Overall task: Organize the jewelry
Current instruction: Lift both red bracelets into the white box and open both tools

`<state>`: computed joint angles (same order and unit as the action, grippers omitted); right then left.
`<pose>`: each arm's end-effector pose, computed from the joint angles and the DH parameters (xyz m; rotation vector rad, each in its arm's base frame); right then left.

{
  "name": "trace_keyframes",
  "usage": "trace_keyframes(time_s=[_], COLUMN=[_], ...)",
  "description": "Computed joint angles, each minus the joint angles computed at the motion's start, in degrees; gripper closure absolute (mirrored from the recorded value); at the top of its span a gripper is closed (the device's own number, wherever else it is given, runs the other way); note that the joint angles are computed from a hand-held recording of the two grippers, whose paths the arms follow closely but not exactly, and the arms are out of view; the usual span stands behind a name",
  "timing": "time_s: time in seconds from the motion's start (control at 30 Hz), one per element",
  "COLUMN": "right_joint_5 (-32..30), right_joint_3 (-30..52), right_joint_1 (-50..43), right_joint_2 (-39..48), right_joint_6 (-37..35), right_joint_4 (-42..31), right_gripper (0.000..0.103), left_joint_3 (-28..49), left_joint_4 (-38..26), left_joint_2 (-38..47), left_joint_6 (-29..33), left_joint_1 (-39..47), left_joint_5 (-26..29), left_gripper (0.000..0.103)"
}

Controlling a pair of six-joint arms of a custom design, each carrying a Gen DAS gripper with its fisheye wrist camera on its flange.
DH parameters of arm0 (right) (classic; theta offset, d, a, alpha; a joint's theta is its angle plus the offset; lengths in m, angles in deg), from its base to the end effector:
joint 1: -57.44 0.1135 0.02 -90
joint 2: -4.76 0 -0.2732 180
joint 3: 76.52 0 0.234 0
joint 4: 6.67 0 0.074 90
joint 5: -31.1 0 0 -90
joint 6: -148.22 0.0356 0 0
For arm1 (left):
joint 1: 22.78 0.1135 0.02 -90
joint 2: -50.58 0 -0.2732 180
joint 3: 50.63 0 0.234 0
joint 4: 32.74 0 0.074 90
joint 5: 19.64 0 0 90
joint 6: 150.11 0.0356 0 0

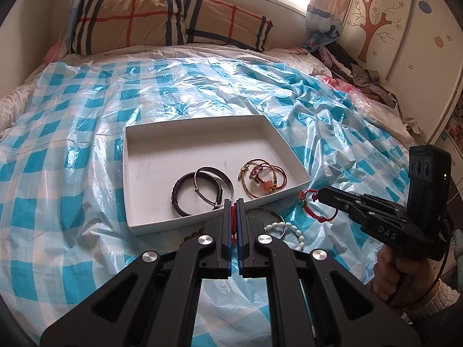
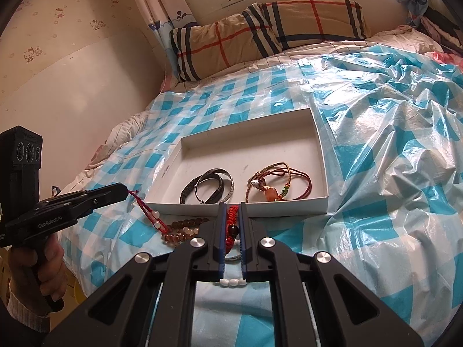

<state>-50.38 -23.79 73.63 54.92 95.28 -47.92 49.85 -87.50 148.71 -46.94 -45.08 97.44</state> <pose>0.1590 0.0407 0.2655 0.4883 2.2052 0.3356 0.3241 -0.1504 0.3098 0.9374 2.2721 -0.6544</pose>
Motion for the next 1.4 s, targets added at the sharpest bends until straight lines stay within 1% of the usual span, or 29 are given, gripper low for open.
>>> trace_keyframes(time_s=[0.47, 0.97, 1.07, 1.1, 1.13, 1.17, 1.2, 1.23, 1.3, 1.4], right_joint_5=[-3.7, -5.9, -5.7, -5.3, -5.3, -6.0, -7.2, -7.5, -6.5, -6.9], right_joint_3=[2.6, 3.8, 4.3, 4.8, 5.1, 4.7, 4.1, 3.3, 2.1, 1.0], right_joint_1=[-5.4, -8.6, -8.8, -9.0, -9.4, -10.2, -11.1, -11.4, -11.0, -10.9], right_joint_2=[8.8, 17.3, 19.8, 21.4, 23.1, 24.0, 24.2, 23.6, 21.5, 18.8], right_joint_6=[-5.7, -8.7, -9.5, -9.9, -9.6, -8.7, -7.9, -7.6, -7.8, -7.4], right_joint_4=[8.9, 17.5, 18.4, 17.9, 17.4, 17.6, 17.9, 18.1, 17.8, 15.7], right_gripper=[0.094, 0.094, 0.094, 0.094, 0.082, 0.076, 0.075, 0.075, 0.075, 0.075], left_joint_3=[9.0, 12.6, 12.9, 14.0, 15.6, 16.4, 16.5, 16.4, 13.9, 10.2], left_joint_4=[2.3, 5.3, 6.1, 5.4, 4.0, 3.2, 2.9, 2.5, 3.7, 5.1], left_joint_2=[7.7, 14.2, 15.5, 16.9, 18.5, 19.8, 20.4, 20.6, 19.2, 16.5], left_joint_6=[-3.9, -6.0, -6.2, -5.7, -5.1, -4.8, -4.9, -4.8, -4.4, -3.1], left_joint_1=[-3.0, -3.7, -4.0, -4.4, -4.9, -5.4, -5.3, -4.9, -4.3, -3.5], left_joint_5=[0.0, 0.9, -0.4, -2.0, -4.8, -7.7, -8.7, -8.3, -8.1, -9.0], left_gripper=[0.100, 0.100, 0.100, 0.100, 0.100, 0.100, 0.100, 0.100, 0.099, 0.099])
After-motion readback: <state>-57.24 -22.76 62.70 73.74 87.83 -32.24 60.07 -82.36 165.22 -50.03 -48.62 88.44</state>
